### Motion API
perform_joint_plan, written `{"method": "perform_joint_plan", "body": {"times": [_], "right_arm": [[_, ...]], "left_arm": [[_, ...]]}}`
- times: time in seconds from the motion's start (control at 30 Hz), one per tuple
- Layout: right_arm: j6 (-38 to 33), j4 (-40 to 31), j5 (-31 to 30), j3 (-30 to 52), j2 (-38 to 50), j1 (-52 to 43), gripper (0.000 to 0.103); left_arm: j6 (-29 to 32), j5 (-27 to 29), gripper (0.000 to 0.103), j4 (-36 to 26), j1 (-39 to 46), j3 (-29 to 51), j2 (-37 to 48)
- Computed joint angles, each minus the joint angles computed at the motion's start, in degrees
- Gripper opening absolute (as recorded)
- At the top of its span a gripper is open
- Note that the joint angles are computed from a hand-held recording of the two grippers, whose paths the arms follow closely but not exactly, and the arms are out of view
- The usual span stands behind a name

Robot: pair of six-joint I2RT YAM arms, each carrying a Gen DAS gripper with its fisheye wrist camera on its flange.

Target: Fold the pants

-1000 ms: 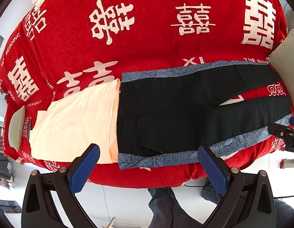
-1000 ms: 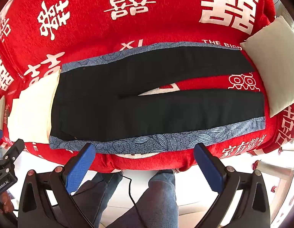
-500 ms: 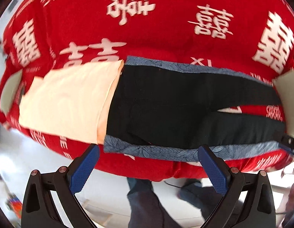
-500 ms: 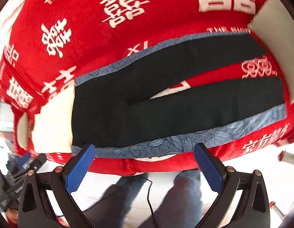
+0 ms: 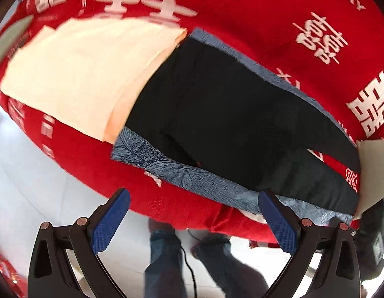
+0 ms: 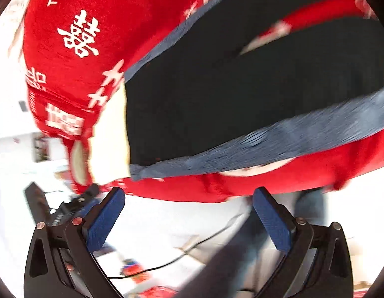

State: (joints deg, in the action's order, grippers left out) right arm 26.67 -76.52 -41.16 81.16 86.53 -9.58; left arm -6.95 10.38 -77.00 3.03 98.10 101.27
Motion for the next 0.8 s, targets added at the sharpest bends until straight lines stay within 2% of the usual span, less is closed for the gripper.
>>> {"method": "perform_joint_plan", "body": {"times": [0.07, 0.1, 0.13, 0.17, 0.23, 0.33, 0.57, 0.67, 0.7, 0.73, 0.77, 0.8], "right_arm": [[6.2, 11.4, -2.6, -11.5, -3.4, 2.5, 0.091], [8.3, 15.7, -3.0, -15.4, -4.2, 3.6, 0.076], [11.0, 22.0, -4.0, -20.6, -4.9, 5.0, 0.065], [12.6, 25.5, -4.1, -23.5, -5.2, 5.8, 0.062], [16.1, 33.4, -3.4, -30.0, -6.9, 6.8, 0.062], [19.0, 41.2, -2.3, -35.8, -8.1, 7.2, 0.062], [26.5, 53.6, -3.7, -45.2, -14.6, 4.4, 0.062], [33.8, 61.1, -4.8, -47.2, -15.0, 2.4, 0.059], [35.0, 61.6, -4.8, -46.8, -14.3, 2.0, 0.042], [35.8, 61.6, -5.3, -46.0, -13.5, 1.1, 0.019], [36.8, 62.8, -5.7, -45.9, -13.6, 0.5, 0.014], [37.4, 63.5, -6.4, -45.5, -13.7, 0.2, 0.014]], "left_arm": [[0.9, 1.3, 0.103, 5.7, 1.7, -6.6, -0.4], [1.5, 2.4, 0.103, 8.5, 2.5, -9.8, -0.3], [2.2, 3.3, 0.103, 10.5, 3.3, -11.9, -0.1], [2.6, 3.9, 0.103, 12.0, 3.7, -13.4, 0.3], [3.2, 5.8, 0.103, 14.6, 4.6, -16.1, 1.2], [4.0, 9.2, 0.103, 15.8, 6.0, -17.4, 3.3], [3.4, 12.1, 0.103, 17.7, 7.4, -18.0, 6.3], [1.4, 13.7, 0.103, 18.1, 7.9, -17.0, 7.8], [0.9, 14.3, 0.103, 18.2, 8.2, -16.9, 7.9], [0.3, 14.9, 0.103, 18.3, 8.6, -16.7, 8.1], [-0.3, 15.8, 0.103, 18.3, 9.1, -16.2, 8.4], [-1.2, 16.8, 0.103, 18.4, 9.5, -15.6, 8.6]]}}
